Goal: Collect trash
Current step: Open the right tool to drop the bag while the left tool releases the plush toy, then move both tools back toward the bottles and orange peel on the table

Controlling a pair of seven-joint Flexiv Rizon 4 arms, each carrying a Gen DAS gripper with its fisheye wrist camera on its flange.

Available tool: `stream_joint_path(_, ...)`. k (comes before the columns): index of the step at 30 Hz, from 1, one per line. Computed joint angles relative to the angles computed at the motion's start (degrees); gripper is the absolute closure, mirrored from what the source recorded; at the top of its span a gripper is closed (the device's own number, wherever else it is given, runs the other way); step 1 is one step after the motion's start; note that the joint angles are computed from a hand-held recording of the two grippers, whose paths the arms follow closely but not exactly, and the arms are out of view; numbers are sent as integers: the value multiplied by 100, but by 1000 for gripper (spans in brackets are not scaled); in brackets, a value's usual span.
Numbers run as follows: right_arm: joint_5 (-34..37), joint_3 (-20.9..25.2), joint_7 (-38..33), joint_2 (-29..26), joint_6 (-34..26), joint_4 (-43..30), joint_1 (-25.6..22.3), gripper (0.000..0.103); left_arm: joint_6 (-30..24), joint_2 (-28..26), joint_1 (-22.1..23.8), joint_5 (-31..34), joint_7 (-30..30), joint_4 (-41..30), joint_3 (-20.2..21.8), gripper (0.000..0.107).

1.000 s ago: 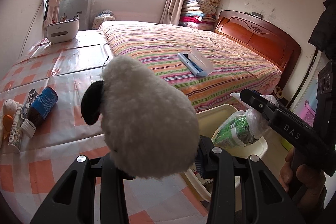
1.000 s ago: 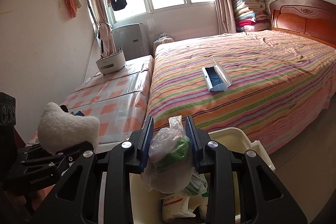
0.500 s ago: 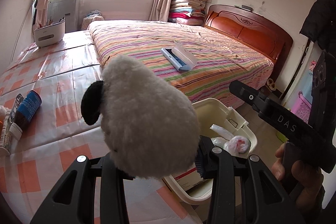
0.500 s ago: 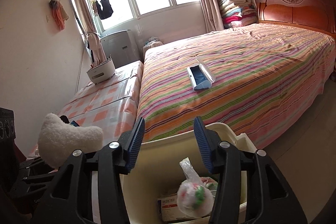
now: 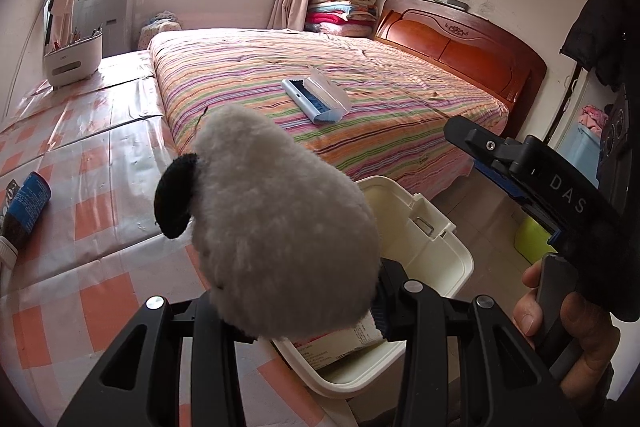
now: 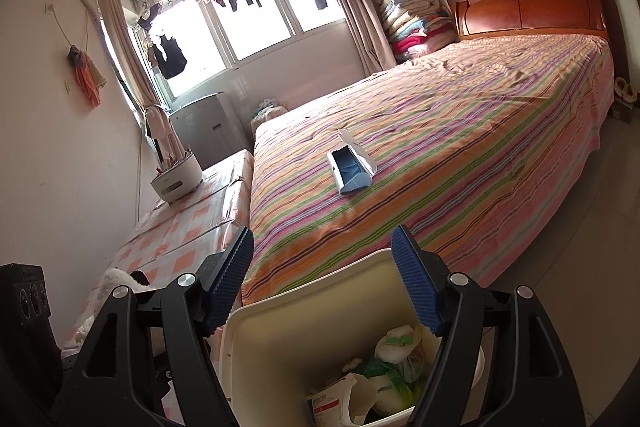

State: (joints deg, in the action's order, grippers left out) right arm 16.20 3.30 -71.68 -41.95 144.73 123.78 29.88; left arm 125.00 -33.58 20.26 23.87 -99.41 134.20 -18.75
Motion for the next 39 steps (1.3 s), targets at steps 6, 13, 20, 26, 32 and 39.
stream_joint_path(6,-6,9,25,-11,14,-7,-24,33,-37,-69,-195,-87,93,-49,31,59)
stream_joint_path(13,13,8,58,-26,12,-14,-20,25,263,-28,-664,-434,189,16,489,28)
stream_joint_path(20,79,-14,33,-46,-69,-55,63,19,253,36,-665,-499,126,78,566,25)
stream_joint_path(26,161,-14,48,-57,-102,-114,120,15,229,57,-374,-303,6,98,421,23)
stream_joint_path(32,5,11,-15,-70,-149,-194,225,14,392,228,46,-183,-426,220,409,23)
stream_joint_path(39,-123,-64,-503,-43,-437,-380,621,11,402,414,499,-91,-736,360,725,23)
